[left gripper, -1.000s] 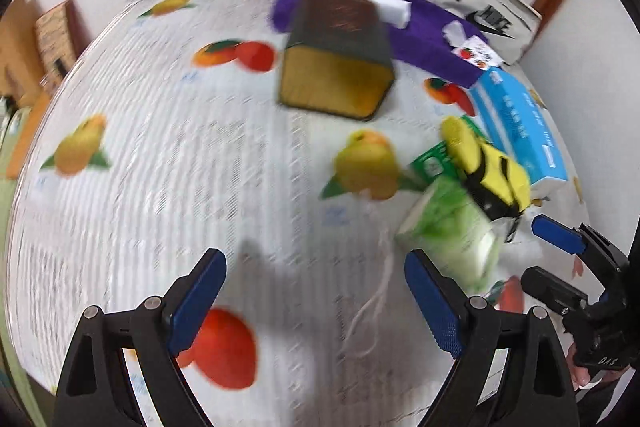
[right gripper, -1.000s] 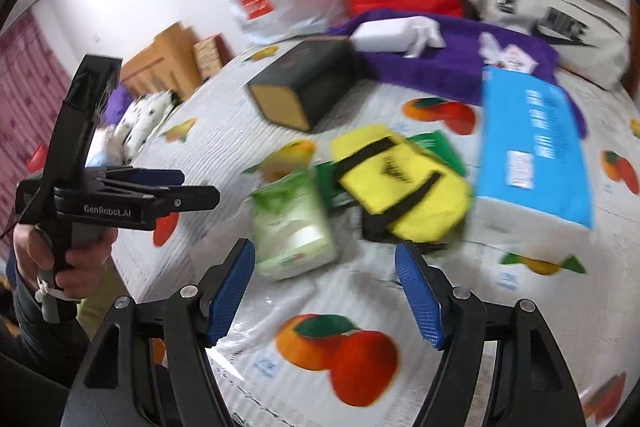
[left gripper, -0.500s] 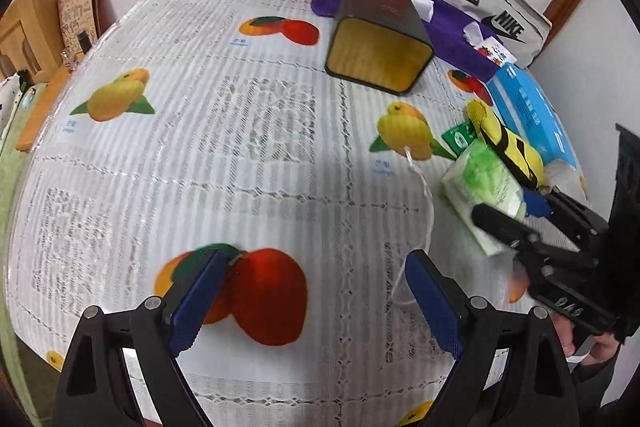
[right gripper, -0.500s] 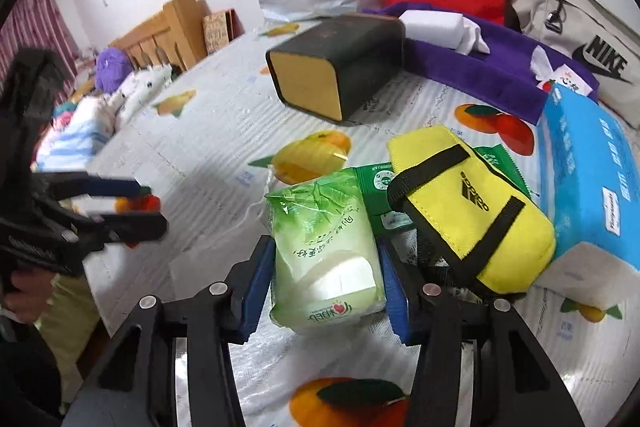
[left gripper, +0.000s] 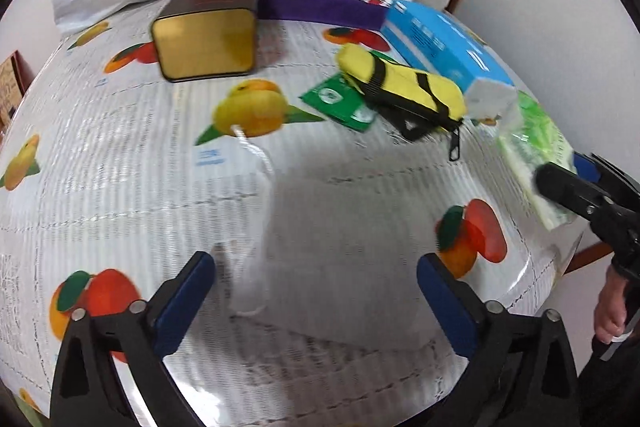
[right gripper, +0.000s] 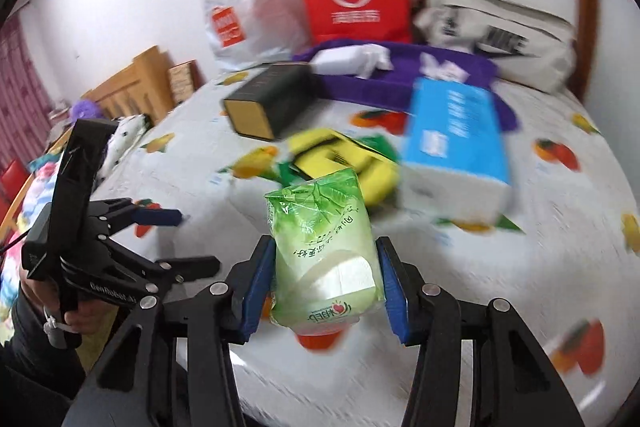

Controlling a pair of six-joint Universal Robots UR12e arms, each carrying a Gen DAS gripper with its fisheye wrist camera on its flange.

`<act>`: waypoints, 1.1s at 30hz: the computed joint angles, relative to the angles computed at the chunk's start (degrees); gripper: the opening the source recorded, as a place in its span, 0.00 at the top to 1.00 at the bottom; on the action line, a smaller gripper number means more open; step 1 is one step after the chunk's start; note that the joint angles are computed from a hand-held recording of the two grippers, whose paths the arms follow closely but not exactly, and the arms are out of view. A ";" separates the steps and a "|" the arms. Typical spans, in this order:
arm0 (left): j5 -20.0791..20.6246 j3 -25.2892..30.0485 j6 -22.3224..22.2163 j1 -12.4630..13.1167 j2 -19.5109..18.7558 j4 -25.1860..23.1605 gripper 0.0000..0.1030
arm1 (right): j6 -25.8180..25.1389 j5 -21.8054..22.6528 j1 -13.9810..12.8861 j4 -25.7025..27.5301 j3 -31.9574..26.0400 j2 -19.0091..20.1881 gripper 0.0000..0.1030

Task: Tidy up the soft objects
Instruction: 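Grasp the white mesh sleeve with the left tool while the right grasps the green tissue pack, then carry the mesh sleeve and green tissue pack onto the purple towel and open both tools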

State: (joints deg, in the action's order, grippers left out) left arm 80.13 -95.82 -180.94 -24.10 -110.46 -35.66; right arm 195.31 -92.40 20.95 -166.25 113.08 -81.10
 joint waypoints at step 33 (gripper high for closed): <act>8.50 0.46 2.09 -4.05 -1.74 7.67 0.86 | 5.93 -2.40 -2.31 -1.52 4.02 -0.17 0.51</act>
State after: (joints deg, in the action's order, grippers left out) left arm 88.63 -95.36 -178.85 -28.15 -112.20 -27.99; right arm 201.23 -94.79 18.64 -167.77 117.10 -81.27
